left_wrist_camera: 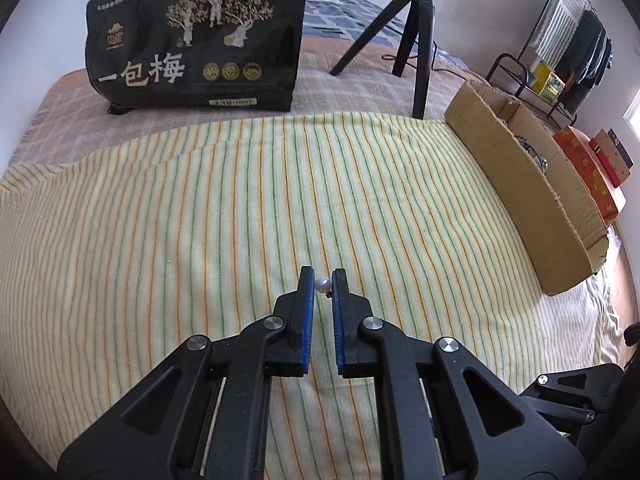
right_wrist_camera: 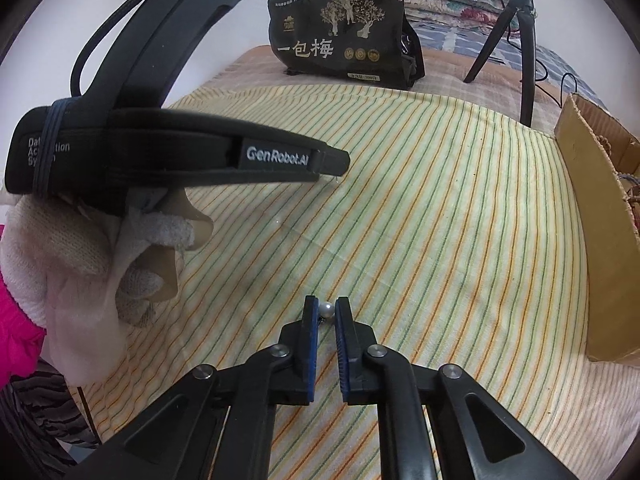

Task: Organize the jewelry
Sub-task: 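Pinch one pearl earring with the left tool while the right tool pinches the other earring, then carry both pearl earrings in the closed tools over the box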

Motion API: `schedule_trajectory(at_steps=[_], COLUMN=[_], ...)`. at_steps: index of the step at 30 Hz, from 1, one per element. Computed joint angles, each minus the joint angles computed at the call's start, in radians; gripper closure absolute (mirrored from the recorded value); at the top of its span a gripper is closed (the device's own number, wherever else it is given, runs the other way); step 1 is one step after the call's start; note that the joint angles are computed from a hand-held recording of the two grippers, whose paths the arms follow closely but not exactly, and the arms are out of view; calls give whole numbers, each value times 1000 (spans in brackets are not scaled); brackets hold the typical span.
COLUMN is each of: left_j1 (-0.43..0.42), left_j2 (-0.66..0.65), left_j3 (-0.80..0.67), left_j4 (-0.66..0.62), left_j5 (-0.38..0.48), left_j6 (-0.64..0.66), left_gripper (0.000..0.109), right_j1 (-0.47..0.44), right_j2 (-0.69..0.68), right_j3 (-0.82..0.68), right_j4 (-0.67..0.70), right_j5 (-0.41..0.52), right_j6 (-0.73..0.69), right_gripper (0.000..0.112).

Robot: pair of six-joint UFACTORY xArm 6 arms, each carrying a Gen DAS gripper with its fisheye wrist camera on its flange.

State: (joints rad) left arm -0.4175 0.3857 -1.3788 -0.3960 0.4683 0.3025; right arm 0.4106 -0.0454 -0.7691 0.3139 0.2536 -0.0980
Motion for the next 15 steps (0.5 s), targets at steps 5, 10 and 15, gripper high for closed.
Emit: schedule_trajectory(at_steps=[5, 10, 15], left_j1=[-5, -23, -52], left_j2=[-25, -52, -68], left_j3=[12, 16, 3], left_j4=[-7, -31, -65], left_j5=[-20, -41, -50], left_j6=[3, 23, 46], left_gripper=[102, 102, 102], right_j1=[-14, -48, -104], right_j2=[-60, -142, -232], right_j3=[33, 79, 126], right_j4=[-37, -87, -102], right_j5=[-6, -4, 4], right_j6=[30, 65, 79], right_gripper=[106, 106, 106])
